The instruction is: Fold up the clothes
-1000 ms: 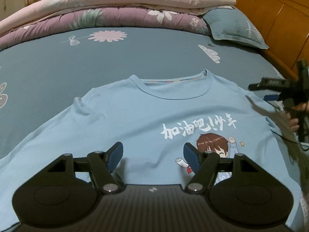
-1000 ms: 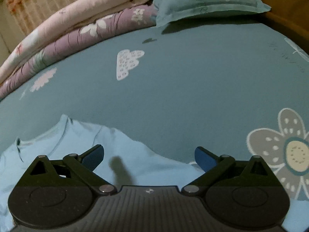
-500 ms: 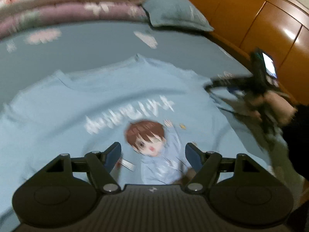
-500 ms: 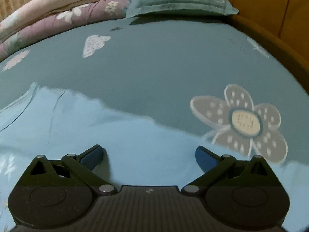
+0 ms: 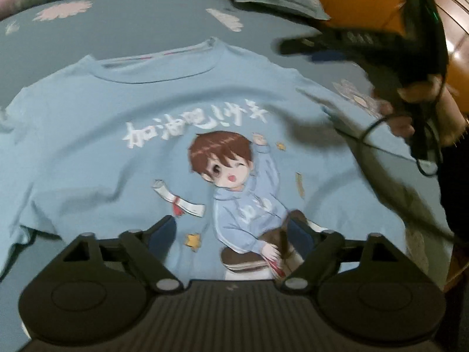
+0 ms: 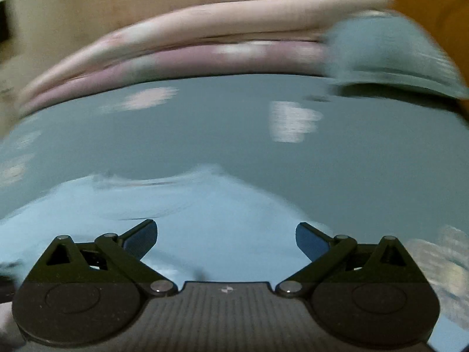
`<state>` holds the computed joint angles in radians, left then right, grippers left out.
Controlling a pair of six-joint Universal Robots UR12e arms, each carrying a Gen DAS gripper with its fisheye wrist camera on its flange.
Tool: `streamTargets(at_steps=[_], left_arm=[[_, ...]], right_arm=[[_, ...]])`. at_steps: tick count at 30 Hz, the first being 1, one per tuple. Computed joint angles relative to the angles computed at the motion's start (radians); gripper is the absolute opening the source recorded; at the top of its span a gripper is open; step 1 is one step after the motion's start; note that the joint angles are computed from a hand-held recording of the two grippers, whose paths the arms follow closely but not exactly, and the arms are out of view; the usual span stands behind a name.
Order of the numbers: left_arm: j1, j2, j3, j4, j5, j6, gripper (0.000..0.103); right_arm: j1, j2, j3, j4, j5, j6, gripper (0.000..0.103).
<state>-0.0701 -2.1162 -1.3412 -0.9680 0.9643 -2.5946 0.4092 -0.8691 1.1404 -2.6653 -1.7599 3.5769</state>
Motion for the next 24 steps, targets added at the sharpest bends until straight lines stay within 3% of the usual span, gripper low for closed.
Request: streamTargets(at_steps=[2, 7, 10, 15, 18, 21, 24], left_arm=[[0.003, 0.011, -0.022, 0.014, -0.014, -0.009, 0.088], [0.021, 0.031, -0.052, 0.013, -0.061, -0.040, 0.088], [0.033, 0.039, -0.056, 0.013, -0.069, -0.034, 0.088], [0.047, 0.024, -0.041, 0.117, -0.082, -0.086, 0.088], [0.046, 0.004, -0.017, 0.190, -0.080, -0.085, 0.088], [0.039, -0.031, 0.016, 0.244, -0.085, -0.069, 0.088], [0.031, -0.075, 0.071, 0.174, -0.089, -0.078, 0.087]], right_arm=[[-0.004, 0.028, -0.045, 0.008, 0.090, -0.040, 0.103], [-0.004, 0.081, -0.136, 0.091, 0.174, -0.090, 0.103], [-0.003, 0.068, -0.112, 0.044, 0.229, -0.113, 0.103], [0.001, 0.017, -0.036, -0.002, 0.216, -0.123, 0.103], [0.003, -0.016, 0.008, 0.024, 0.175, -0.147, 0.103], [0.001, -0.020, 0.019, 0.053, 0.216, -0.176, 0.103], [0.000, 0.000, 0.013, 0.023, 0.265, -0.230, 0.103]])
